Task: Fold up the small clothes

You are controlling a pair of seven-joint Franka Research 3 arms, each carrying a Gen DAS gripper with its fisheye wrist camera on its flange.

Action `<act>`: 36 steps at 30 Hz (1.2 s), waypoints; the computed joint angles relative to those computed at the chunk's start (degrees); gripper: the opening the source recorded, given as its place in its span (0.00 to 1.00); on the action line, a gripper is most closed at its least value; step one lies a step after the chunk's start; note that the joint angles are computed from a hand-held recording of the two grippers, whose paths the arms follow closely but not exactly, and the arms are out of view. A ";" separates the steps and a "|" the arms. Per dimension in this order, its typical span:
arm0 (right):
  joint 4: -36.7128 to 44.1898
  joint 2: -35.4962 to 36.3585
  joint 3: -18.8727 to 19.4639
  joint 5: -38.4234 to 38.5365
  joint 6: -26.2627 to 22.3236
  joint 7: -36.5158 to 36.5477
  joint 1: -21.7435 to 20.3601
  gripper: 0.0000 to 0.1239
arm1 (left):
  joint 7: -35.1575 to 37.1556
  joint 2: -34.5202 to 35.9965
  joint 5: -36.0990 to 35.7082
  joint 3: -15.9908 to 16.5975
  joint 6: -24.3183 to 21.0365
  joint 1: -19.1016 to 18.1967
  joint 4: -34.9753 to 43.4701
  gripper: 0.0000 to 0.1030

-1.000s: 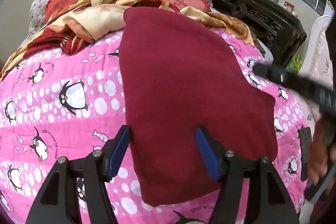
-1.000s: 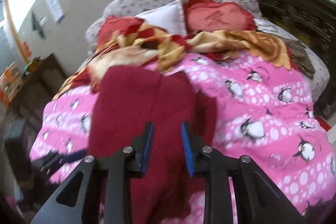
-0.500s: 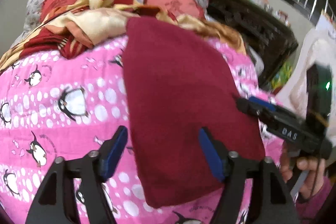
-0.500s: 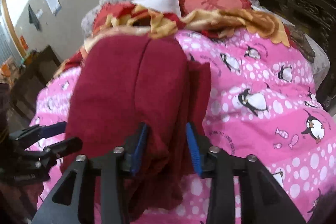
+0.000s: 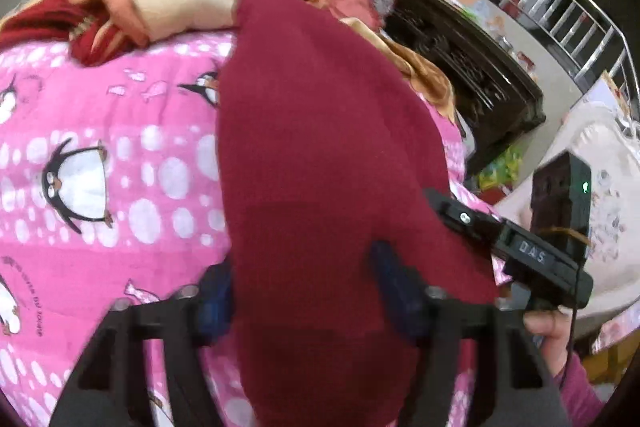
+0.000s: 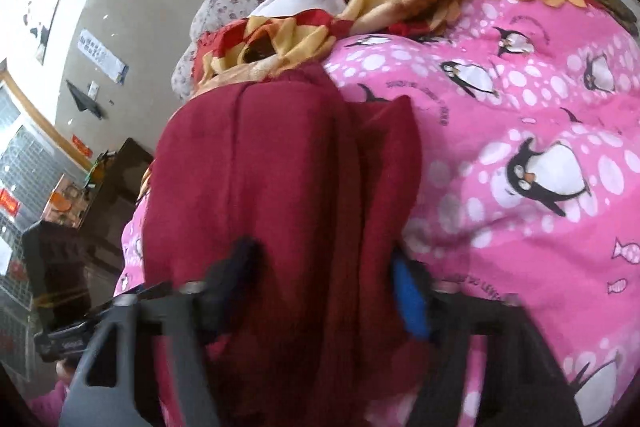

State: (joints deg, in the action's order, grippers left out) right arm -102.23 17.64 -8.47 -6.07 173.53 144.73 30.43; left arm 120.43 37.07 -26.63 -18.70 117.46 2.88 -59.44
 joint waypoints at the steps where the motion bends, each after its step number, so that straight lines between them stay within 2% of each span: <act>1: 0.77 -0.35 -1.79 -1.94 -2.24 1.24 1.73 0.28 | 1.10 -0.88 0.23 -0.06 0.36 0.13 -0.92 0.52; 3: 0.69 -1.60 -1.08 -3.03 -3.25 2.00 1.35 0.23 | 1.70 -1.69 -0.02 -0.13 -1.80 0.83 -0.42 0.41; 4: 0.26 -2.40 -0.31 -3.20 -3.16 2.11 0.83 0.22 | 1.01 -1.70 -0.58 -0.16 -3.55 1.24 0.49 0.39; 5: 0.27 -2.99 0.33 -3.49 -3.41 2.31 0.47 0.22 | 0.03 -1.87 -1.59 -0.28 -6.45 2.17 1.61 0.39; 7: -0.21 -4.79 2.47 -3.17 -3.90 1.88 -0.55 0.22 | -0.27 -3.93 -2.59 0.12 -8.53 3.35 0.44 0.39; 9: -1.16 -6.48 6.22 0.15 -3.30 -1.08 -2.56 0.22 | 1.01 -7.93 -3.83 0.84 -9.90 5.08 -3.24 0.39; 11: -1.02 -7.68 9.55 4.68 -6.20 -3.77 -3.98 0.22 | 1.42 -11.31 -4.47 2.15 -13.10 6.56 -5.98 0.39; 14: -2.33 -8.12 13.56 11.60 -5.15 -8.18 -4.94 0.23 | 1.81 -16.10 -4.79 4.71 -13.52 7.43 -12.94 0.42; 16: -1.37 -6.66 13.18 10.77 -7.85 -7.38 -3.46 0.26 | 1.65 -17.92 -2.79 6.41 -11.65 6.52 -16.95 0.44; 18: 3.53 -3.75 9.36 0.60 -19.32 -0.15 0.81 0.27 | 0.86 -20.85 2.43 8.18 -5.25 4.38 -23.81 0.49; 19: 5.15 -3.05 8.93 -2.46 -22.46 1.15 1.55 0.31 | 1.64 -22.28 2.52 8.40 -2.02 4.14 -26.61 0.50; 20: 5.75 -3.07 8.06 -7.22 -23.55 3.91 2.97 0.34 | 3.31 -24.27 1.14 8.43 1.41 4.31 -29.62 0.54; 23: 9.17 -4.46 7.40 -20.19 -30.49 9.17 6.05 0.34 | 4.95 -27.46 0.03 9.09 6.62 3.65 -33.07 0.63; 24: 9.53 -5.33 7.86 -23.36 -31.27 9.78 6.51 0.34 | 5.92 -28.73 -1.03 9.28 9.16 3.49 -34.63 0.69; 26: 9.96 -6.13 9.98 -24.65 -29.75 7.28 5.75 0.34 | 7.77 -30.28 -3.31 9.92 12.16 3.42 -36.73 0.74; 28: 10.23 -6.08 11.80 -24.20 -27.89 4.63 5.11 0.32 | 7.94 -31.08 -3.90 10.52 12.61 3.03 -37.55 0.74; 29: 9.65 -6.16 12.59 -23.33 -26.56 3.03 4.86 0.27 | 7.67 -31.62 -3.60 10.83 12.94 2.81 -38.22 0.74; 31: 10.52 -4.75 13.67 -21.87 -29.52 -0.32 5.26 0.17 | 6.69 -32.01 -2.76 11.08 14.94 1.99 -39.22 0.74; 32: 11.41 -3.67 13.70 -22.50 -33.77 -1.01 5.98 0.14 | 6.69 -32.78 -2.70 11.23 16.59 1.77 -40.60 0.74; 33: 12.22 -2.35 11.94 -23.83 -39.00 -0.01 8.06 0.10 | 6.48 -33.01 -2.62 11.32 17.45 1.47 -41.04 0.74; 34: 11.70 -1.87 11.13 -24.30 -41.03 1.84 8.69 0.00 | 6.69 -33.76 -2.96 11.46 18.47 1.33 -42.11 0.74; 36: 8.43 -3.41 11.93 -24.90 -37.56 6.37 7.21 0.00 | 6.23 -33.77 -2.61 11.43 20.45 0.57 -42.78 0.75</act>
